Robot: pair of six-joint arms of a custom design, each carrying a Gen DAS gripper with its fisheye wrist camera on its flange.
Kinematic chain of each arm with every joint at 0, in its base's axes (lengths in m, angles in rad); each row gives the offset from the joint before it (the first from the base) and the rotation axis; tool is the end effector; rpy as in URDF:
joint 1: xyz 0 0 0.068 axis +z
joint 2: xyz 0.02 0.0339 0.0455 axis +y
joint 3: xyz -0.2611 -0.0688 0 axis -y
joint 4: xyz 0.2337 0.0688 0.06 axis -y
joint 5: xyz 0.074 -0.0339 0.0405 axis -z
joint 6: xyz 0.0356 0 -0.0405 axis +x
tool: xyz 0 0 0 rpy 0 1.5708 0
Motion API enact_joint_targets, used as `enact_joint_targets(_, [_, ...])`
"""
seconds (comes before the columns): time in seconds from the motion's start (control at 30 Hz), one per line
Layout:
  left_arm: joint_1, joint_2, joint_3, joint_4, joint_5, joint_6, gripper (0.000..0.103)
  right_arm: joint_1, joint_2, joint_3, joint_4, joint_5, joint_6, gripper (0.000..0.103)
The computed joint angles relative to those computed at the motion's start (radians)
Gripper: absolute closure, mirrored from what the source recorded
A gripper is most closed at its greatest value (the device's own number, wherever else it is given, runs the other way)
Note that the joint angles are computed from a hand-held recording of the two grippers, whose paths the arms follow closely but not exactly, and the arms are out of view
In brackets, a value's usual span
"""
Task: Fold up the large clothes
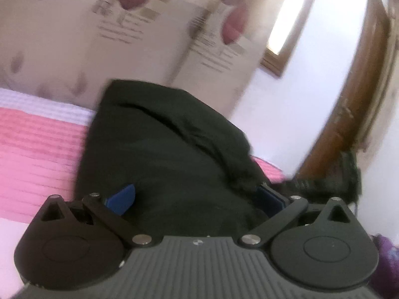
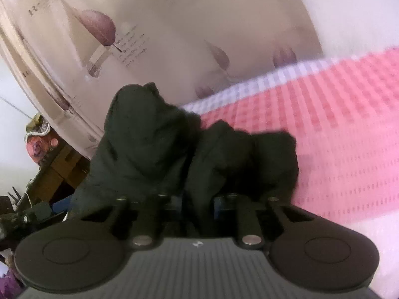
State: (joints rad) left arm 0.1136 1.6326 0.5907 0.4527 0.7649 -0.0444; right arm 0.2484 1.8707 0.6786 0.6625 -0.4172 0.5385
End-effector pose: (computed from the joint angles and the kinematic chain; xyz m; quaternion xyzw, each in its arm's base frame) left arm 0.2897 0.0082 0.1472 0.1108 0.8296 -0.3138 0.4484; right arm 0.3175 0.0954 0.1142 0.0207 0.8547 0.3525 0.3806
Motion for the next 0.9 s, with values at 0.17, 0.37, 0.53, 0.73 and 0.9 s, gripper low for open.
enact_joint_targets(0.17, [-0.108, 0.147, -0.012, 0.194, 0.02, -0.105, 0.001, -0.083, 0.087, -0.053, 0.272, -0.026, 0.08, 0.088])
enact_joint_targets(0.37, [-0.219, 0.225, -0.087, 0.407, -0.066, -0.062, 0.001, -0.134, 0.261, -0.063, 0.422, -0.029, 0.223, 0.075])
enact_joint_targets(0.53, [-0.198, 0.258, -0.086, 0.442, -0.019, -0.083, 0.001, -0.137, -0.062, -0.198, 0.298, 0.026, 0.084, 0.033])
enact_joint_targets(0.73, [-0.181, 0.255, -0.082, 0.428, 0.009, -0.072, 0.0, 0.004, -0.083, 0.122, -0.169, 0.137, -0.139, 0.021])
enact_joint_targets(0.9, [-0.17, 0.24, -0.088, 0.419, 0.01, -0.042, 0.0, 0.058, 0.053, 0.306, -0.288, 0.159, -0.178, 0.08])
